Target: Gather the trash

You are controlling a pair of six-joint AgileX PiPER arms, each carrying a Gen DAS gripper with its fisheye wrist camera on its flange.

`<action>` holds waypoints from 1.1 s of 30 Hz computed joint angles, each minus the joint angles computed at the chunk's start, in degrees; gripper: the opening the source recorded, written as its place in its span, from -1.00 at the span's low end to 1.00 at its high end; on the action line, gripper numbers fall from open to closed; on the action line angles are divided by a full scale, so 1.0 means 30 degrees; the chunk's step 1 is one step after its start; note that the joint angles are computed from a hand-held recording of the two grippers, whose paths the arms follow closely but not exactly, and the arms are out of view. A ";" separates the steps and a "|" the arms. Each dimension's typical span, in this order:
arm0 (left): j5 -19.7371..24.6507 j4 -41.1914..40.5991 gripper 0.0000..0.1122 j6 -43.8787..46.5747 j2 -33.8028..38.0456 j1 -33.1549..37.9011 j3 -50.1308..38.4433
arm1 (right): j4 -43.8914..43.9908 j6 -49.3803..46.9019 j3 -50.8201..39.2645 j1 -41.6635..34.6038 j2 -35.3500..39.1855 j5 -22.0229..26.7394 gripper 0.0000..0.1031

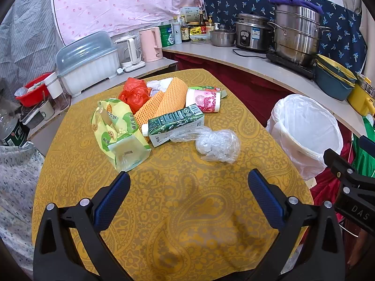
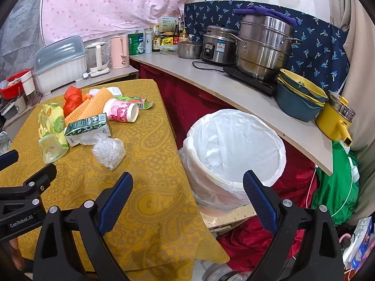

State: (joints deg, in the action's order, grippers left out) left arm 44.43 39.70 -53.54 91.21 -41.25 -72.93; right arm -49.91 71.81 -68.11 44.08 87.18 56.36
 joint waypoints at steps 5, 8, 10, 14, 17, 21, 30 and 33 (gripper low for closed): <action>0.0014 -0.0052 0.71 0.0031 -0.0007 0.0002 -0.0033 | -0.0008 -0.0048 0.0024 0.0003 -0.0042 0.0057 0.77; 0.0042 -0.0084 0.71 0.0060 -0.0025 0.0011 -0.0031 | 0.0001 -0.0035 -0.0006 0.0007 -0.0014 0.0061 0.77; -0.0004 -0.0100 0.71 0.0063 -0.0060 0.0025 0.0017 | -0.0018 -0.0068 -0.0020 -0.0023 0.0017 0.0035 0.77; 0.0079 -0.0132 0.71 0.0049 -0.0029 -0.0041 -0.0021 | 0.0011 -0.0101 -0.0088 -0.0026 0.0066 0.0073 0.77; 0.0096 -0.0156 0.71 0.0066 0.0056 -0.0063 -0.0076 | 0.0028 -0.0123 -0.0035 0.0034 -0.0047 0.0170 0.77; 0.0102 -0.0111 0.71 0.0013 0.0098 -0.0087 -0.0088 | 0.0000 -0.0141 0.0088 -0.0027 -0.0137 0.0107 0.77; 0.0102 -0.0242 0.71 0.0130 0.0237 0.0078 -0.0282 | -0.0044 -0.0395 0.0002 -0.0364 -0.0184 0.0103 0.77; 0.0087 -0.0163 0.71 0.0070 0.0208 0.0108 -0.0317 | -0.0138 -0.0398 -0.0373 -0.0177 0.0077 0.0325 0.77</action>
